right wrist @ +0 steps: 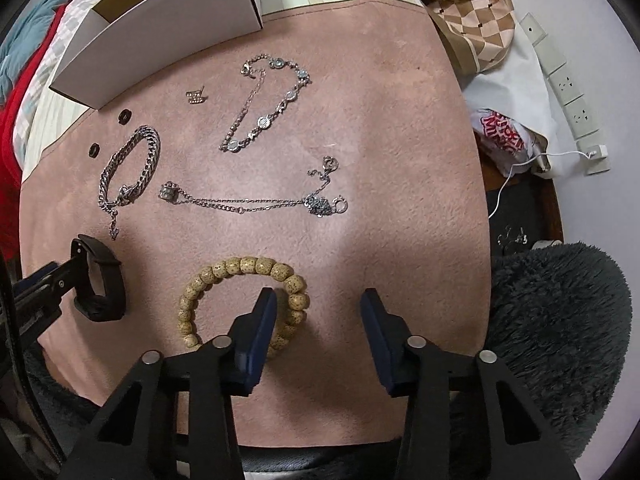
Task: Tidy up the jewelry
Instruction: 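Grasp the black watch band with the left tool while the right tool grasps the wooden bead bracelet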
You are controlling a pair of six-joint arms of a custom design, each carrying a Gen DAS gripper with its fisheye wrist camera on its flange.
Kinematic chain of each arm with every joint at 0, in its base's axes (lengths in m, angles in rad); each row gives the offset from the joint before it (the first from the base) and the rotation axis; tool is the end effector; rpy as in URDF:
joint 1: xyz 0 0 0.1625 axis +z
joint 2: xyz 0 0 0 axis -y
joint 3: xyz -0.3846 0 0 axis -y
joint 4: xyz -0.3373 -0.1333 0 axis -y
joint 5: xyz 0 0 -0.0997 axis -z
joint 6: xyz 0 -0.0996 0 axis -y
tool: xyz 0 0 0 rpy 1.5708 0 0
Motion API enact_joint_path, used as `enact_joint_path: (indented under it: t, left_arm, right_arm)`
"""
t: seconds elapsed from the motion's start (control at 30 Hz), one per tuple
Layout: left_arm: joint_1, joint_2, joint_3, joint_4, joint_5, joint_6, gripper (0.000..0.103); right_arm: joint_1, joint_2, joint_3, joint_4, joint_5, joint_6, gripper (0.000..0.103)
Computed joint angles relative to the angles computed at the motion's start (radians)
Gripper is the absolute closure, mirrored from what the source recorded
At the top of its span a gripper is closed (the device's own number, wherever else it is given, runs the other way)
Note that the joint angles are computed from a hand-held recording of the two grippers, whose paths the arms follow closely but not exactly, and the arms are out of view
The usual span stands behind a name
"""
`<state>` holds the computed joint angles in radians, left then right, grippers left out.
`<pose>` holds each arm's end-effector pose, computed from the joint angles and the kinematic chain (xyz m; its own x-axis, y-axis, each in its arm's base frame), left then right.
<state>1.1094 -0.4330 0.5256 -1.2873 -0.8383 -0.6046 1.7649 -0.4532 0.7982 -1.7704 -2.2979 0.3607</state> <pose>-0.1551 -0.7610 0.1872 -0.6932 -0.0201 -0.7205 0.0244 0.9984 -0.0514 0.2107 -0.7240 0.1288 -0.7359 0.1194 0.6665 0.0736 0.9926 -0.0966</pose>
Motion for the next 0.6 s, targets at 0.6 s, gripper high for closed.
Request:
enact_joint_path:
  t: [0.6]
  left_arm:
    - [-0.085,-0.087,0.198,-0.189,0.098,0.048,0.102]
  right_arm:
    - [0.009,-0.072,0.080,-0.200,0.103,-0.053,0.094]
